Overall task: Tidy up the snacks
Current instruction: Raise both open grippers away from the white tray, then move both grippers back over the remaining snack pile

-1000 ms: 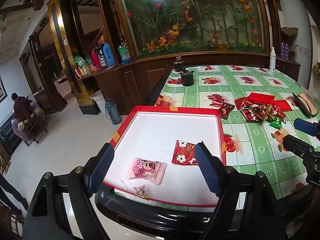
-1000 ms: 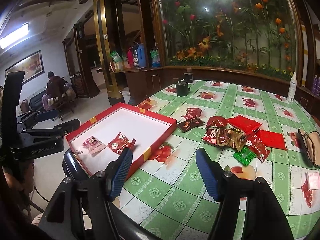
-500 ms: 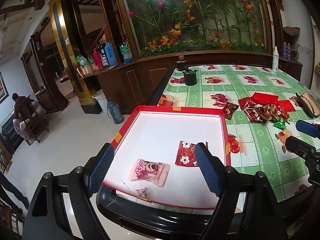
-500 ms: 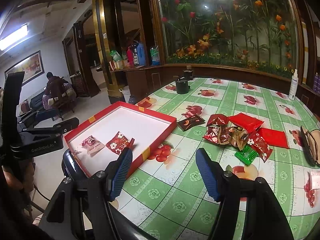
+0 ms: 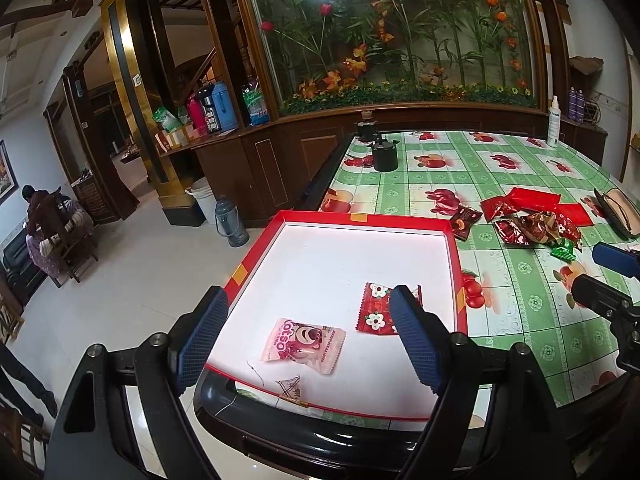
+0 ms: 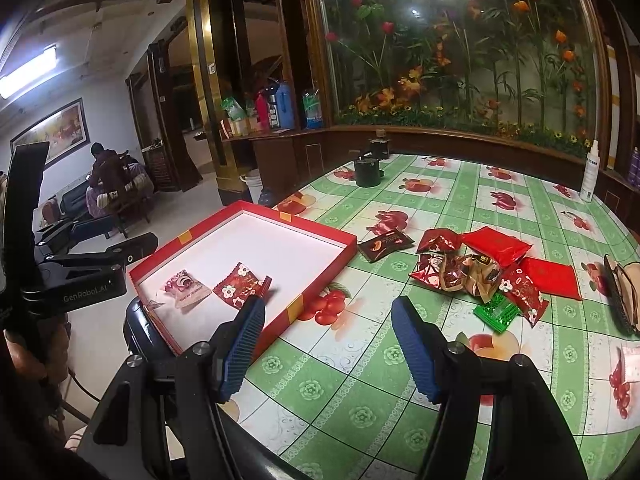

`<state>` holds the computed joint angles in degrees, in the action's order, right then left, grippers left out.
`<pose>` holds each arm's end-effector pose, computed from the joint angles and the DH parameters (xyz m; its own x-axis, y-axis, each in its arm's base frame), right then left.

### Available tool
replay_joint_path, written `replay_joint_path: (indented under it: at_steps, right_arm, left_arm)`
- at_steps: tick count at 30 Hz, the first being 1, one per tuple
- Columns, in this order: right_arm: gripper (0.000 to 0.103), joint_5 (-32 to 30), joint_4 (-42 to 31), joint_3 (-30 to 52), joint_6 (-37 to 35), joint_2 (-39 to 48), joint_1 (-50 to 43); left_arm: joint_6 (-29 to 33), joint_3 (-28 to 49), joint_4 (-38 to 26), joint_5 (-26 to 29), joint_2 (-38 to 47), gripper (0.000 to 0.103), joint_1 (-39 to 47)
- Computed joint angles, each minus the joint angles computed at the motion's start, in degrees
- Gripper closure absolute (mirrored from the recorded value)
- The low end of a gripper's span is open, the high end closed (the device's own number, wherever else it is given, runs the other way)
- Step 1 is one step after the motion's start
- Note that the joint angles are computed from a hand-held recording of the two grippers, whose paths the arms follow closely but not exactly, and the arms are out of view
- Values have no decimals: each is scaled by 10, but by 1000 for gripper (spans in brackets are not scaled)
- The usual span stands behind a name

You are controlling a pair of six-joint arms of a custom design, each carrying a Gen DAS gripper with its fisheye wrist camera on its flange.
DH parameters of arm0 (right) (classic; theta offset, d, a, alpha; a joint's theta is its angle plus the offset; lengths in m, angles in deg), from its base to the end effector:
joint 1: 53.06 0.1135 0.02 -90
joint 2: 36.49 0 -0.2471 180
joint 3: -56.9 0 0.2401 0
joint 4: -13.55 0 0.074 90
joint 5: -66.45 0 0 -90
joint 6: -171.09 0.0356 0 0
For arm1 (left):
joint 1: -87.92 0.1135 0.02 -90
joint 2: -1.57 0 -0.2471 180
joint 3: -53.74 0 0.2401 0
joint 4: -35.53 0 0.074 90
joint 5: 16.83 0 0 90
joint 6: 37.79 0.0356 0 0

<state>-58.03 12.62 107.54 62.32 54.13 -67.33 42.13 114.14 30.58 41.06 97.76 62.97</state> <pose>0.2809 -0.0507 0.1386 -0.5329 -0.1382 -0.8348 -0.4044 0.9082 0.1078 0.2984 -0.1180 0.1508 -0.5812 0.1069 -0.8067 -0.1113 0.9716 0.2089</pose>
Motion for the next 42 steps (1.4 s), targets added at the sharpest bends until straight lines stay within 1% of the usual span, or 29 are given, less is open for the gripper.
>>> replay_joint_path:
  at_steps: [9,13,18,23,26,30,35,36,41,42]
  right_arm:
    - [36,7,0,8,2,9,12]
    - [36,8,-2,10,2,10,12]
    - [36,0,-1,19,-6,24,-11]
    - [36,-13,-18,57,-23,67,-77]
    - [35,-19,-30,100,-30,115,-119]
    - [35,-24,-82,192,-29,191,-158]
    - [35,-5,-125,295,-30,267,-163]
    - [35,-1,-135,318,-28,284,-162]
    - [35,25,-228,482,-3,384,-149]
    - [35,30,-246,513,1,402,-145]
  left_arm:
    - [1,0,-2,5,0,20,6]
    - [3,12,-8,10,10,20,10]
    - [5,49,-25,9,43,20,0]
    - [3,109,-55,21,99,20,-14]
    - [9,179,-86,24,156,20,-29]
    - [21,273,-121,32,223,20,-46]
    - [38,400,-174,44,310,20,-65]
    - [43,435,-190,45,333,20,-69]
    - [58,566,-254,49,414,20,-81]
    - [60,579,-259,51,423,20,-81]
